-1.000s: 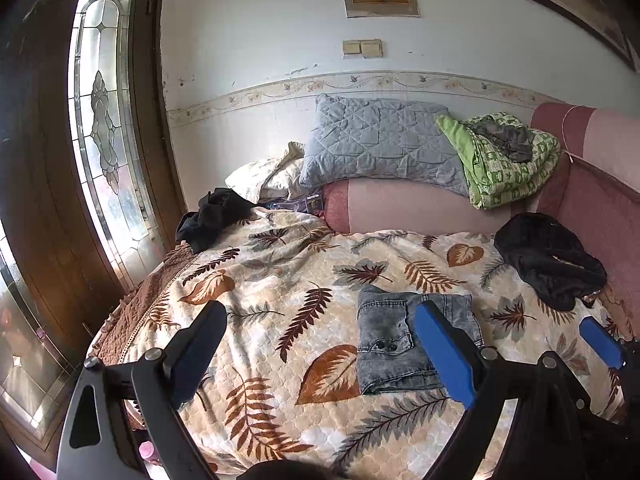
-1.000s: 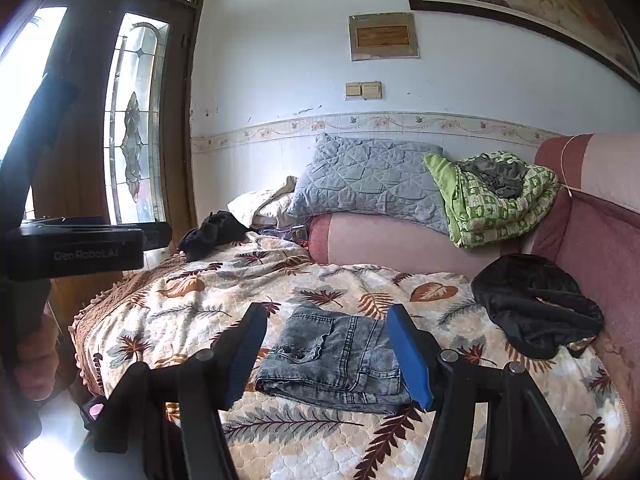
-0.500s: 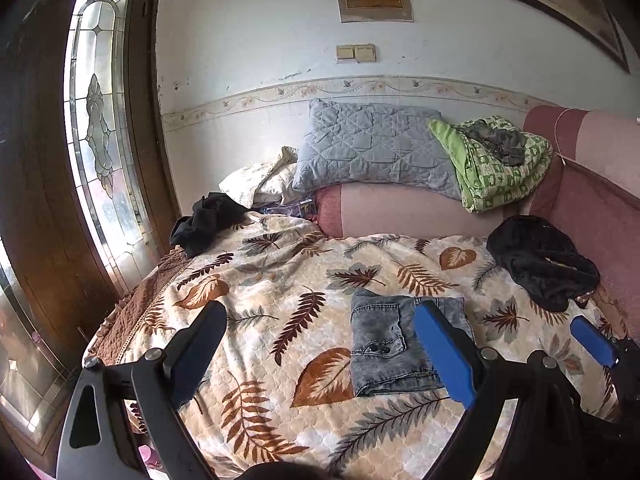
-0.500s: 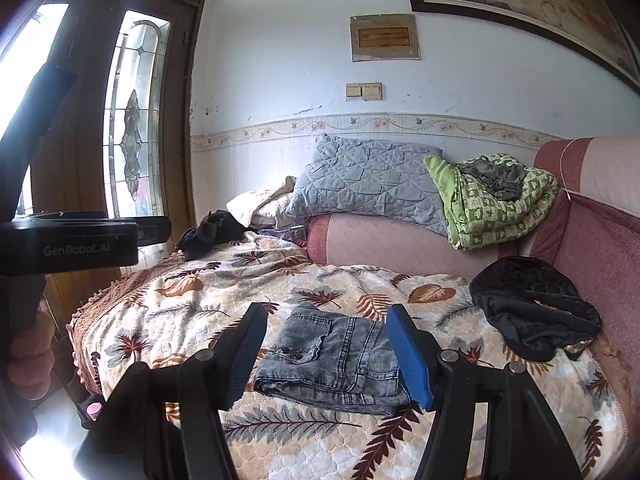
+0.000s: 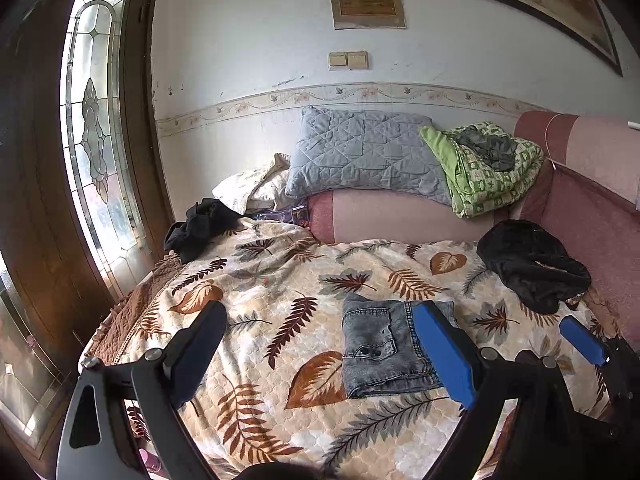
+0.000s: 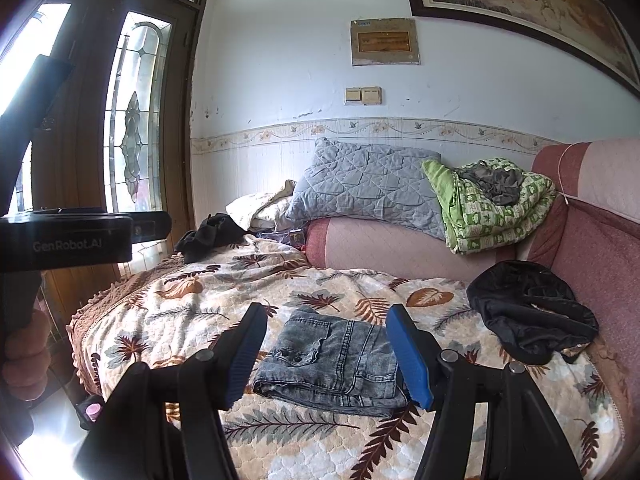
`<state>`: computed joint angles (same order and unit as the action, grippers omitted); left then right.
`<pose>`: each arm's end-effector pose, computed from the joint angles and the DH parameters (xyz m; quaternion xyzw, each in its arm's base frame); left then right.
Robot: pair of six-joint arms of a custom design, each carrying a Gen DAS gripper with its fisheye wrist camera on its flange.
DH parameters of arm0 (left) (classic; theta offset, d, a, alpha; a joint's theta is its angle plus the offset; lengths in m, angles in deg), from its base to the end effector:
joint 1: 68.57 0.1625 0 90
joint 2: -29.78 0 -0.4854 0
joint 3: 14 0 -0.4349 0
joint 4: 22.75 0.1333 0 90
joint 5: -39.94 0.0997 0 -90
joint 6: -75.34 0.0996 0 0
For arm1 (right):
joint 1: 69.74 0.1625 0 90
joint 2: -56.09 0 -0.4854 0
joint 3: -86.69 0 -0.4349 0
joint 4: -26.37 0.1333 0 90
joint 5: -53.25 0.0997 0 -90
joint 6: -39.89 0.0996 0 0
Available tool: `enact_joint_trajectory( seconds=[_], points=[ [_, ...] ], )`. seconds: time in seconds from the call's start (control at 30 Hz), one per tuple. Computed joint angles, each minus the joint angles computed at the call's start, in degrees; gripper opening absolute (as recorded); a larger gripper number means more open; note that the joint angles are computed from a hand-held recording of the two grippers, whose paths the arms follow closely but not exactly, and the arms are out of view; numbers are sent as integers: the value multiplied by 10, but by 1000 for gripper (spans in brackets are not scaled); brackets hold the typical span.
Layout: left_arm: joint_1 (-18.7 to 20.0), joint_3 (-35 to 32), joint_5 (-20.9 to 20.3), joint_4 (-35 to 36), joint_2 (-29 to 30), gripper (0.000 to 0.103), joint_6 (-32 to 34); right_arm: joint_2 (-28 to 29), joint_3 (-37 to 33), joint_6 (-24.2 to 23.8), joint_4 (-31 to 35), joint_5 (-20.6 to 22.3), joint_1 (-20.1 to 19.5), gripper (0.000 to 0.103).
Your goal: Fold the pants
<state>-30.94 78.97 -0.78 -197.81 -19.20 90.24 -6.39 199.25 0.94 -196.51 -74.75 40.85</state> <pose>-0.4660 -0.6229 0.2432 0.3497 0.7897 -0.4273 0.2673 0.2762 -0.5305 0.3485 0.1653 -0.7225 0.5783 0.3408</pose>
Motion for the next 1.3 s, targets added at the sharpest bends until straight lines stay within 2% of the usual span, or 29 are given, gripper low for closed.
enact_joint_trajectory(
  seconds=[0.63, 1.3],
  points=[
    [0, 7, -21, 3, -7, 95, 0, 4, -1, -5, -2, -9, 1, 66],
    [23, -12, -47, 20, 7, 95, 5, 23, -23, 10, 41, -12, -14, 66]
  ],
)
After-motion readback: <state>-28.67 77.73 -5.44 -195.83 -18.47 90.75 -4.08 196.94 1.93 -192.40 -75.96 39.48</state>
